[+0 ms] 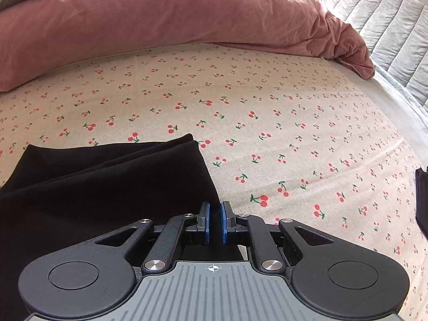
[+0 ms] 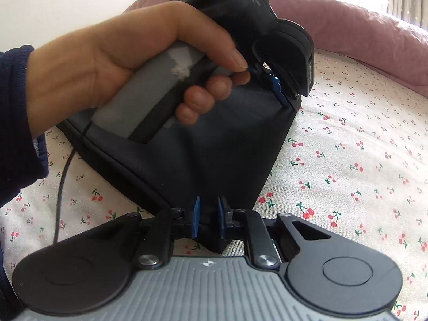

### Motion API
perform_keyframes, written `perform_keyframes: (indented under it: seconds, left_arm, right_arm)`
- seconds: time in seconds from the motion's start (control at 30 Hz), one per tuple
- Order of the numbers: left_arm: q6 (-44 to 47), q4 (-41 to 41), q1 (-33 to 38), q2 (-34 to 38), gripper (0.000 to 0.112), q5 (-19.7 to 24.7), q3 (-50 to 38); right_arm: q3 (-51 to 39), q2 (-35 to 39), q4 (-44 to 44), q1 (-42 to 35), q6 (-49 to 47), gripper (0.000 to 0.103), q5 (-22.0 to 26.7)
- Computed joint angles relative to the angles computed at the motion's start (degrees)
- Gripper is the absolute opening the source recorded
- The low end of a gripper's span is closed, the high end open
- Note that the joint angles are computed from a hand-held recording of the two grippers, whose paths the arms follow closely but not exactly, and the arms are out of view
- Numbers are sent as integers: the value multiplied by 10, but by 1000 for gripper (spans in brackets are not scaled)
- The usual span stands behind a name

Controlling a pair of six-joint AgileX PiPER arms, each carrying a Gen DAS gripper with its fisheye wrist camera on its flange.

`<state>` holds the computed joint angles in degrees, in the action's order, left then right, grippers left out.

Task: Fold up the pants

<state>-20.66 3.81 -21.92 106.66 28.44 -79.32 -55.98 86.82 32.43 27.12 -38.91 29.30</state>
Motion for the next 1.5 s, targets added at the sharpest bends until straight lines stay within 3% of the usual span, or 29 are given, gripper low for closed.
perform_keyframes:
  seconds: [0.23, 0.37, 0.43, 0.5, 0.6, 0.7, 0.8, 0.9, 1.0, 1.07, 1.1, 1.2, 1.27, 1.33, 1.5]
  left_arm:
    - [-5, 4, 20, 55, 10, 1, -73]
    - [-38, 30, 21, 50, 11, -10, -77]
    - [-33, 0, 29, 31, 11, -14, -64]
    - [-52, 19, 28, 0, 11, -3, -39]
    - [-14, -19, 37, -63, 11, -18, 39]
    - [-37, -3, 38, -126, 11, -21, 115]
    - [-102, 37, 29, -190, 11, -13, 184]
    - [-166, 63, 15, -262, 11, 6, 250]
    - [-290, 134, -7, -324, 11, 26, 311]
    - [-326, 131, -5, -362, 11, 29, 358]
    - [-330, 124, -4, -379, 10, 21, 384]
    - [-294, 79, 22, -440, 10, -69, 482]
    - [-217, -1, 50, -451, 10, -77, 491]
    - [-214, -16, 54, -454, 10, -77, 492]
    - [-363, 153, -4, -442, 10, -71, 488]
  right_arm:
    - [-15, 16, 25, -15, -24, 8, 14]
    - [-17, 27, 59, -30, -61, 8, 20]
    - [-15, 24, 89, -44, -92, 8, 31]
    - [-12, 22, 144, -74, -139, 10, 47]
    - [-3, 11, 215, -111, -188, 12, 48]
    - [3, 8, 245, -113, -205, 12, 33]
    - [-5, 21, 224, -95, -201, 10, 41]
    - [-19, 43, 120, -58, -120, 8, 26]
    - [-18, 42, 100, -54, -112, 8, 26]
    - [-14, 40, 105, -57, -125, 8, 27]
    - [-12, 38, 106, -59, -125, 8, 27]
    - [-9, 38, 101, -55, -121, 8, 20]
    - [-9, 38, 88, -47, -105, 8, 11]
    - [-6, 29, 63, -36, -77, 8, 3]
    - [17, -4, 76, -47, -73, 8, 11]
